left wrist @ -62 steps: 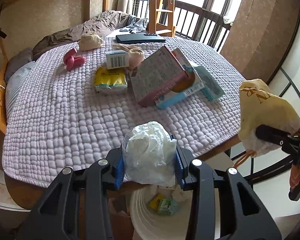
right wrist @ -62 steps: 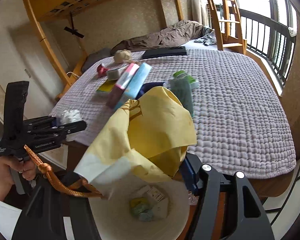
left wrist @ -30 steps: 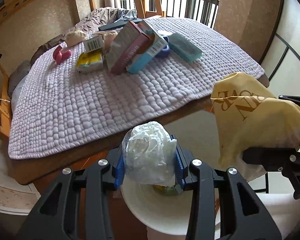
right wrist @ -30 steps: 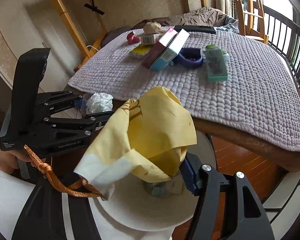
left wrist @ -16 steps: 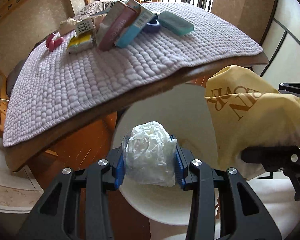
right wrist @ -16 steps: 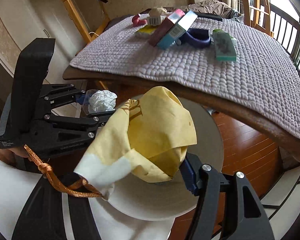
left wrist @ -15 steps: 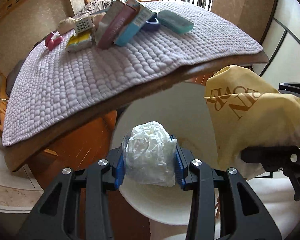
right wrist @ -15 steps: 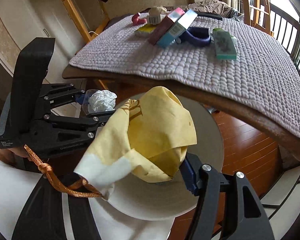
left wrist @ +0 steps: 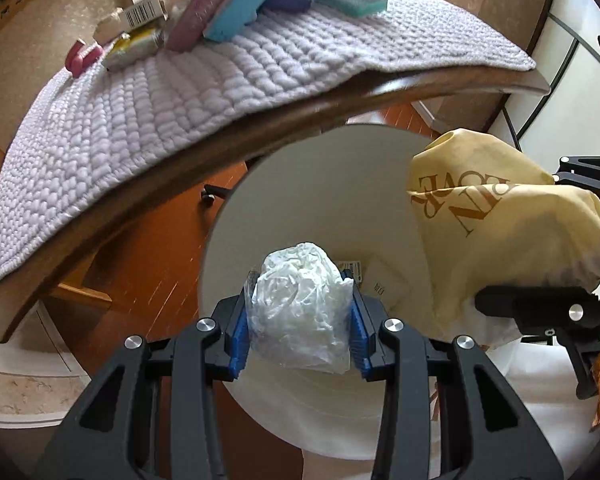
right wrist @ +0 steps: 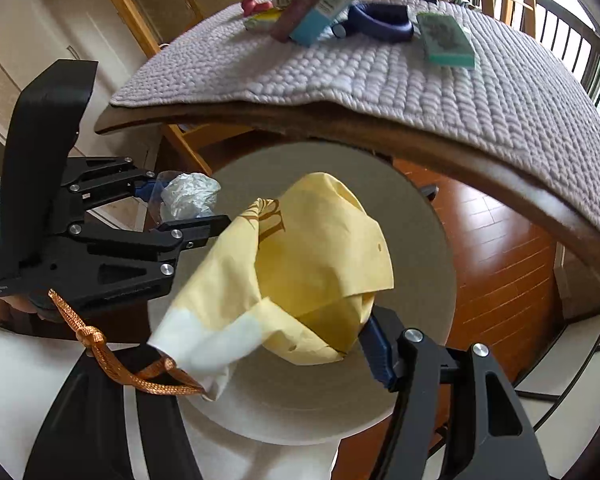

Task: Collect trash
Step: 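Open the left tool over the bucket while the right tool releases the yellow pouch, then grasp the printed medicine box with the left tool while the right tool grasps the grey-green case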

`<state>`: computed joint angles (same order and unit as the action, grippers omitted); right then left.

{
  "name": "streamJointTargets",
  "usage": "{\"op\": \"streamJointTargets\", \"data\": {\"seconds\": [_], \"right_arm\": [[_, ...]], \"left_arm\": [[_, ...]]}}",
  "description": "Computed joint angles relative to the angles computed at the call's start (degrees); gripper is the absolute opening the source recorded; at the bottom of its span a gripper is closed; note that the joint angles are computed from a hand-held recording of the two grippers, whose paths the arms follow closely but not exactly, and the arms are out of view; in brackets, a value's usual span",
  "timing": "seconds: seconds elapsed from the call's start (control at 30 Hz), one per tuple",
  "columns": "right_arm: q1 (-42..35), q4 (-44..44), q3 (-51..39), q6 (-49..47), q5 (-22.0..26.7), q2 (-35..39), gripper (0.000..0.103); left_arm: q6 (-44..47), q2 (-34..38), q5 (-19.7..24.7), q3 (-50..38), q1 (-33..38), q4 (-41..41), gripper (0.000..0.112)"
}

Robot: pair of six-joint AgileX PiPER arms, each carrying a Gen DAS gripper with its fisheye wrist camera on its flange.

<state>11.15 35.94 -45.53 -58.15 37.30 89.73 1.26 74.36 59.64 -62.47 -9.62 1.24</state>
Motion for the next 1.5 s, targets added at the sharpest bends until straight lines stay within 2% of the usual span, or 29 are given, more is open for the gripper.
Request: {"op": "streamJointTargets", "data": {"seconds": [0.5, 0.8, 0.87, 0.9, 0.93, 0.97, 1.0, 1.2, 1.3, 1.33, 1.37, 1.5], "right_arm": [[2.4, -0.61, -2.29, 3.36, -5.85, 8.57, 0.063], [2.66, -0.93, -3.4, 4.46, -6.54, 10.16, 0.064], [2.42, -1.39, -3.56, 4.8, -6.59, 10.45, 0.068], [2.29, -1.8, -2.39, 5.08, -6.69, 9.31, 0.075], [2.53, -1.88, -2.16, 5.3, -7.19, 9.14, 0.083], [2.86, -2.1, -1.55, 5.76, -8.45, 8.7, 0.088], [2.56, -2.17, -1.08, 5.6, -9.78, 8.31, 0.095], [2.79, -5.76, 1.42, 8.01, -13.63, 2.44, 0.097], [2.28, -5.17, 2.62, 6.08, -15.36, -2.7, 0.099], [1.81, -4.18, 2.42, 4.68, -15.48, -3.86, 0.099], [1.77, -3.44, 2.4, 4.04, -15.62, -5.4, 0.099], [-0.35, 4.19, -1.7, -1.95, -14.25, -6.23, 0.099]], "left_arm": [[4.07, 4.53, -2.41, 1.67, 3.56, -3.06, 0.042], [3.87, 6.36, -2.53, 1.11, 3.31, -2.72, 0.042], [4.12, 6.94, -2.48, 0.62, 3.06, -2.94, 0.043], [5.57, 7.15, -2.22, 0.38, 3.4, -4.14, 0.046], [5.9, 7.19, -2.09, 0.21, 3.27, -4.2, 0.059], [4.86, 6.84, -2.57, 0.54, 2.51, -3.07, 0.077], [4.17, 6.34, -3.22, 0.61, 1.94, -1.84, 0.082], [9.95, 2.41, -1.87, -0.72, 5.59, -6.68, 0.083], [17.56, -0.04, 2.07, -5.46, 13.39, -16.78, 0.086], [19.02, -0.1, 3.3, -7.0, 15.55, -19.46, 0.096], [21.01, 0.13, 4.51, -9.07, 18.75, -23.29, 0.102], [23.23, 6.43, 9.87, -19.05, 26.85, -33.7, 0.102]]}}
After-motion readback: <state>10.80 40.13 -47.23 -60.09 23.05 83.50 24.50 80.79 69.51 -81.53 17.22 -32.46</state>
